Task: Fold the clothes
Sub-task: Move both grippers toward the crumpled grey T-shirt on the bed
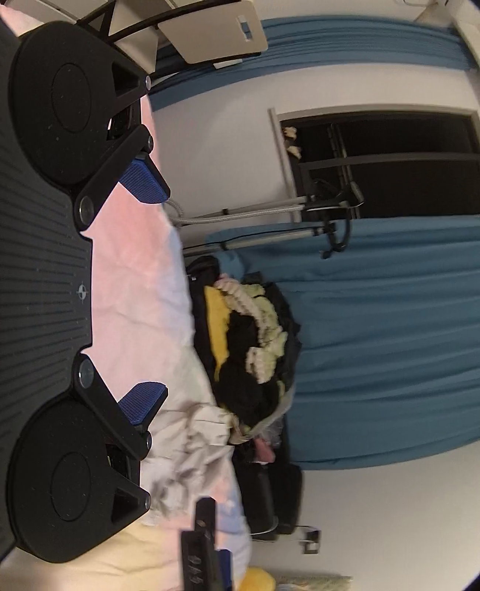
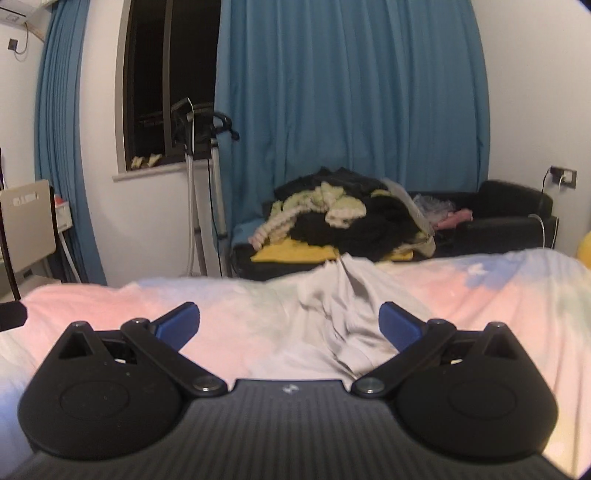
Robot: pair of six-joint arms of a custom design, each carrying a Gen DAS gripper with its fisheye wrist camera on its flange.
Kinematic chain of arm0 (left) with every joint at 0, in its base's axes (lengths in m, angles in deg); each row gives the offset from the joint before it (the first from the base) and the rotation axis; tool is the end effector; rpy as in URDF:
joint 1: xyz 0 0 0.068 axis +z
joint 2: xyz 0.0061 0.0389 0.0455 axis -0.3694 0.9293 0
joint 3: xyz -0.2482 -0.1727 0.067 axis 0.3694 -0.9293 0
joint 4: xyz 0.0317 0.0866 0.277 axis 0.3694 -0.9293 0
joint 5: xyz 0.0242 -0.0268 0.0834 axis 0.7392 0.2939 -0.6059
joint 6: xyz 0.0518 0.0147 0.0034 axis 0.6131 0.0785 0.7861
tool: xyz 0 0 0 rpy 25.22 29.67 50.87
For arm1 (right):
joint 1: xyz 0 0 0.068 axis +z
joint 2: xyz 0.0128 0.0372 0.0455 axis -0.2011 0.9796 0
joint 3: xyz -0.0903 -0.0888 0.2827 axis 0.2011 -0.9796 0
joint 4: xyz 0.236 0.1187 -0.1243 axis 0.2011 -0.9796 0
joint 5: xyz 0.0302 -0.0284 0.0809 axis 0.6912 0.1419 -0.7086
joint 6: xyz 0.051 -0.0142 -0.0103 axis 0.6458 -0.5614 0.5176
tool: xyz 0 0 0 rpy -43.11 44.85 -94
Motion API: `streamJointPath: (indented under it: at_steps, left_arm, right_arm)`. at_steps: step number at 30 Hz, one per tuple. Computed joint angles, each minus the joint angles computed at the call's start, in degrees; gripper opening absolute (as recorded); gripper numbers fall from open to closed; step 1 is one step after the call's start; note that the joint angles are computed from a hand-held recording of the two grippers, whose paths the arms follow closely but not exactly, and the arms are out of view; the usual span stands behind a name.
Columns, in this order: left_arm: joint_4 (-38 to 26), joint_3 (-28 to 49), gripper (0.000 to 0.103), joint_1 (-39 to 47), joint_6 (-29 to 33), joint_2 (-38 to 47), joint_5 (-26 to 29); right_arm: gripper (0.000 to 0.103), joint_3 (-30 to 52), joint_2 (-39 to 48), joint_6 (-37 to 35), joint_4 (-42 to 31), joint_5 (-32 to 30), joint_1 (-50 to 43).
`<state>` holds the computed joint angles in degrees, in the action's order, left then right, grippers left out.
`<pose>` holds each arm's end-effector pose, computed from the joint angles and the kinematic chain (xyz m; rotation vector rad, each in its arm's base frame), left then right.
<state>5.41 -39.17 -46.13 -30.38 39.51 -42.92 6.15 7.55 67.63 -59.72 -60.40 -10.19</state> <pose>0.2049 -0.0713 0.3103 -0.0737 1.8703 0.2205 0.3069 0.0183 0.2470 -0.2511 1.8333 0.2898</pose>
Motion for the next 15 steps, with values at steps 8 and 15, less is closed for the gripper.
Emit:
streamJointPath:
  at_steps: [8,15]
  left_arm:
    - [-6.7,-5.0,0.103,-22.4,-20.3,-4.9,-18.6]
    - [-43.5,7.0,0.103,-47.1,-57.8,4.1,-32.4]
  right_arm:
    - [0.103,-7.9,-14.2,5.8,-3.3,-0.4,-0.8]
    - [0.103,-7.9,-28.9,5.8,-25.9,-25.1,-22.0]
